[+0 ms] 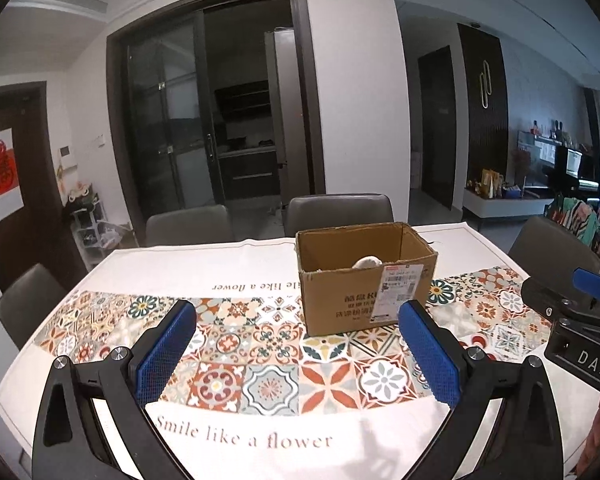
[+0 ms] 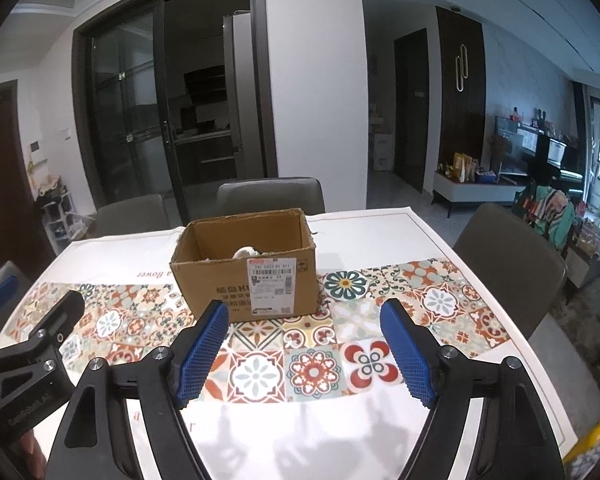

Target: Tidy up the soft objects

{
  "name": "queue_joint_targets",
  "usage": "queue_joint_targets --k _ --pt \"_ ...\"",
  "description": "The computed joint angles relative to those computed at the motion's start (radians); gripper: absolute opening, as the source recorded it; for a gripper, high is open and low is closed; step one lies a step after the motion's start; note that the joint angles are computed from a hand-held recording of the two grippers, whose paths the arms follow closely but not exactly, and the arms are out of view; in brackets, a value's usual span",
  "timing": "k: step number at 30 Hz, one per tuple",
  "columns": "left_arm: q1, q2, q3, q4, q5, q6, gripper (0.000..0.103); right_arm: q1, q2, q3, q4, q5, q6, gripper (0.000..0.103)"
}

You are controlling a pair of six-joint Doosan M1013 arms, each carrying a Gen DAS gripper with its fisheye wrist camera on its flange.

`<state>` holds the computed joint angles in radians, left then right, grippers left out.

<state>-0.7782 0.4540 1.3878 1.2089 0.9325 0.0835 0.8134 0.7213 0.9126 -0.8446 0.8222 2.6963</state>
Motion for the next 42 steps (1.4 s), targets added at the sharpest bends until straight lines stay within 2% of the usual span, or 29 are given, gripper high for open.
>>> queue_joint_targets --k 10,21,30,42 --pt "-0.070 -0.025 0.033 0.018 0.060 -0.059 0.103 0.007 -0.104 0.169 -0.024 -0.065 0.051 0.079" --pt "-0.136 -0.044 0.060 0.059 0.144 -0.103 0.103 0.016 -0.182 0.294 -0.061 -0.108 0.116 0.079" --pt "-0.165 -0.059 0.077 0.065 0.180 -0.126 0.103 0.028 -0.216 0.345 -0.094 -0.125 0.142 0.079" --pt "-0.176 -0.077 0.097 0.048 0.179 -0.141 0.103 0.041 -0.234 0.375 -0.127 -0.142 0.167 0.079"
